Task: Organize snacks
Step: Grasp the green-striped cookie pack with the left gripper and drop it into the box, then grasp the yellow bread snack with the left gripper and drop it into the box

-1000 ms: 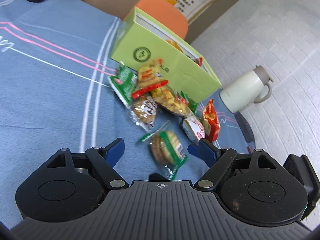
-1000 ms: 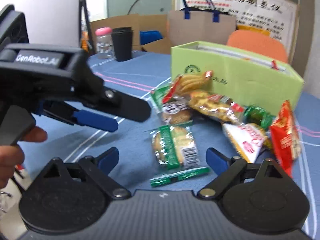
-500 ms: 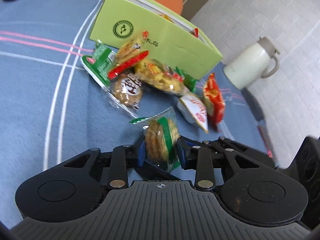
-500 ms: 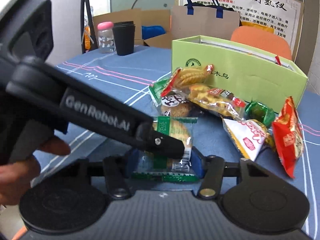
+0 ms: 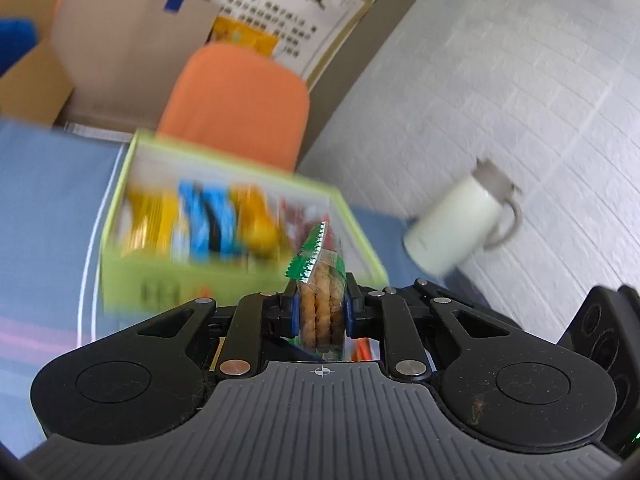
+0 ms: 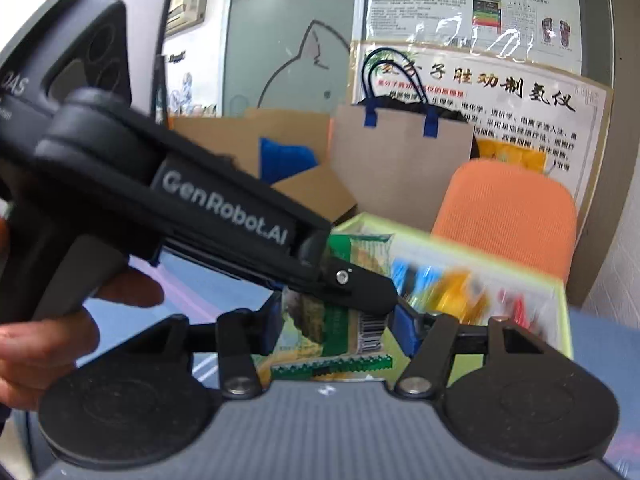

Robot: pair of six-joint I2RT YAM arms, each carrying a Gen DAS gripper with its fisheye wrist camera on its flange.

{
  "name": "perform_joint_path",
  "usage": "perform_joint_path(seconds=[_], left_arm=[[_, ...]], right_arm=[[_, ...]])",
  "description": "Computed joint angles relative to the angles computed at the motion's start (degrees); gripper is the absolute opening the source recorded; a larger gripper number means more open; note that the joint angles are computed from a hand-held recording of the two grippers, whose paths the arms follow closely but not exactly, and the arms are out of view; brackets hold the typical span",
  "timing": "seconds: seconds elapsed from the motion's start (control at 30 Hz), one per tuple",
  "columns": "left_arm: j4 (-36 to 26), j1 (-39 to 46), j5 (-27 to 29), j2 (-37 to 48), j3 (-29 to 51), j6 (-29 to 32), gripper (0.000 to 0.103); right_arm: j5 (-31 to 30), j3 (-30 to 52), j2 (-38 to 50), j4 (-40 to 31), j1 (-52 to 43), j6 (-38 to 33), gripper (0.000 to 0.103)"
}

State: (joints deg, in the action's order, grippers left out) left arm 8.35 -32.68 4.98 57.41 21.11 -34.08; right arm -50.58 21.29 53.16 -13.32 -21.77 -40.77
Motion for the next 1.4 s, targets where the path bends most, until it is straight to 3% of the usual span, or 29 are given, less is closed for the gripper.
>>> perform_joint_path(seconds=[0.1,0.13,0.17,0.2,0.3,0.4,0.5,0.57,0.67,0.73,0.83,0.97,1.03,1.1,1.17,1.2,1.3,1.4], left_arm=[[3.7,7.1,5.7,11.9,7.0,3.4,0.000],[4.2,8.3,5.3,15.1,9.0,4.0,0.014],[3.8,9.1,4.2,17.5,10.7,4.2,0.029],[4.2,9.7,2.6,18.7,11.3,4.2,0.049],[6.4,10.1,-2.0,15.4,7.6,5.3,0.061],[8.1,9.4,-4.6,8.0,1.2,5.0,0.074],[5.7,6.2,-8.6,2.1,-2.5,4.4,0.077],[4.4,3.3,-11.7,-1.2,-4.8,3.4,0.079],[1.6,1.4,-12.8,-5.3,-7.8,2.5,0.080],[0.9,1.2,-11.5,-5.7,-9.5,2.2,0.079],[2.3,3.6,-7.7,-3.2,-11.2,1.4,0.074],[10.4,10.6,5.6,9.1,-9.5,3.4,0.063],[12.2,12.5,9.2,15.7,-7.4,5.3,0.047],[12.3,13.7,10.4,20.0,-5.8,7.7,0.040],[14.1,16.3,15.7,23.0,-6.1,9.6,0.021],[15.1,16.8,16.8,23.2,-7.1,9.4,0.018],[15.7,17.3,17.6,17.7,-11.5,8.5,0.018],[7.8,14.3,14.7,2.1,-16.5,5.1,0.017]], right_arm=[[6.8,5.1,12.4,11.0,7.5,5.0,0.067],[8.5,6.8,16.1,13.1,9.0,6.1,0.070],[9.2,7.6,18.3,15.2,9.4,7.3,0.080],[10.0,7.8,19.7,17.1,9.3,7.8,0.087],[4.1,5.4,18.5,20.4,3.8,8.3,0.093],[-1.6,4.5,15.5,16.9,-1.7,8.0,0.103],[-4.3,6.2,12.9,7.4,-5.2,5.9,0.103],[-9.2,7.3,12.4,-1.9,-9.5,-0.2,0.103],[-13.5,9.6,16.2,-20.7,-14.4,-18.0,0.103],[-10.9,6.9,15.7,-22.8,-13.5,-21.4,0.103],[-6.0,0.3,12.2,-16.3,-7.7,-17.7,0.103],[1.1,-5.0,12.6,0.5,6.4,-3.2,0.102],[4.2,-5.2,16.3,6.9,10.9,1.4,0.102],[5.4,-3.8,20.9,9.8,13.2,4.5,0.102],[5.4,-3.1,23.3,9.9,14.8,4.1,0.102],[5.8,-4.0,21.7,9.5,15.2,3.8,0.102],[4.3,-6.0,15.0,3.8,14.1,1.8,0.102],[3.7,-9.2,0.4,-7.3,12.4,-0.8,0.102]])
